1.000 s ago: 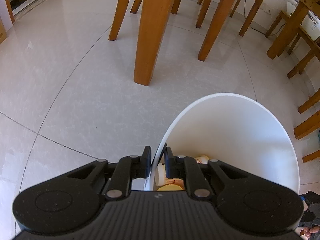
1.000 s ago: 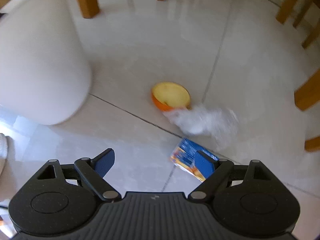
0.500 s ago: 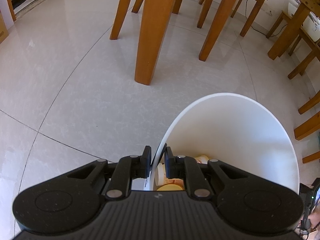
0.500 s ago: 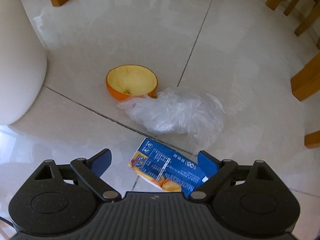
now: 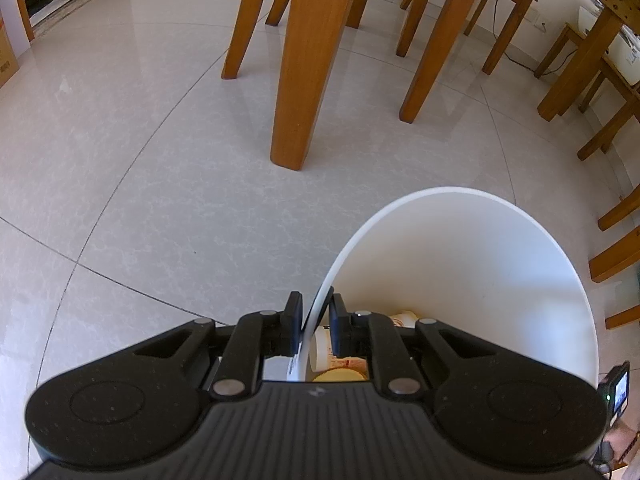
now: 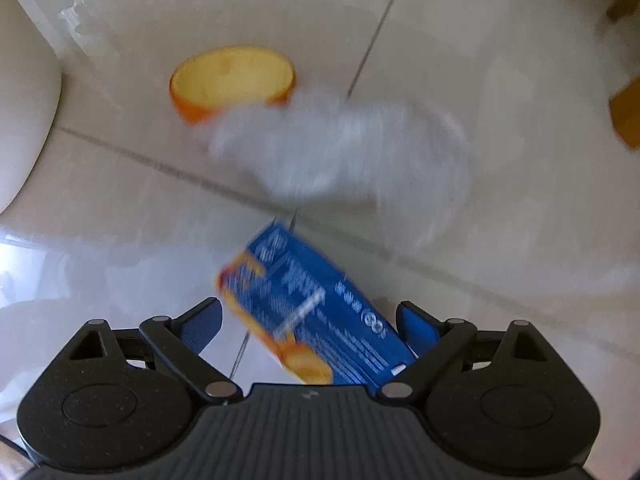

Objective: Collect trash
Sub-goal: 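Move the right gripper to the blue juice box and grasp it, then lift the blue juice box with the right gripper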

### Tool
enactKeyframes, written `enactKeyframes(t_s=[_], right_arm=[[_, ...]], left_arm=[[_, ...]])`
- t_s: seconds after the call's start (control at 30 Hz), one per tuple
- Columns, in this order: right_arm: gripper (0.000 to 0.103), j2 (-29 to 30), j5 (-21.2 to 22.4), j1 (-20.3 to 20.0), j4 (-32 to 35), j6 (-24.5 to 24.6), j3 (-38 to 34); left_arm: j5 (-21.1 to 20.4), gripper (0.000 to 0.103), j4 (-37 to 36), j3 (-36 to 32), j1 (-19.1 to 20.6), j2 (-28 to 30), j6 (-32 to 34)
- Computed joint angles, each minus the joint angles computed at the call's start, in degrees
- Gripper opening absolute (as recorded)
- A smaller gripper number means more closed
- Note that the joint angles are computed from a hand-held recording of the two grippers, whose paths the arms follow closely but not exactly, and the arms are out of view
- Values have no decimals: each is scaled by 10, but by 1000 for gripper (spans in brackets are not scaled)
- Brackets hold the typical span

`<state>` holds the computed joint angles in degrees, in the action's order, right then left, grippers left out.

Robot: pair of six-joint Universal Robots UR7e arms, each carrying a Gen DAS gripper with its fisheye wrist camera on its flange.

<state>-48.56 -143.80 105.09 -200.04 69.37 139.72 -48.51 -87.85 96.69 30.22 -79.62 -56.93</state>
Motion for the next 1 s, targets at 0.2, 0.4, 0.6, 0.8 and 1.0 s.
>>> enactKeyframes(t_s=[0.2,0.4,0.6,0.8,1.0], right_arm=[[99,44,17,25,-86,26,-10],[101,67,40,21,-153,-4,-31],[95,37,-11,24,-1,69,-56],[82,24,-21,26,93,87,-72],[59,21,-33,30,117,125,-71]], left_arm=[[-2,12,-1,-1,2,-1,0],[-1,12,1,-2,2,-1,-1],[-1,12,3,-4,2,1,-4],[-1,12,3,-4,2,1,-2],[-1,12,4,-5,2,2,-3]])
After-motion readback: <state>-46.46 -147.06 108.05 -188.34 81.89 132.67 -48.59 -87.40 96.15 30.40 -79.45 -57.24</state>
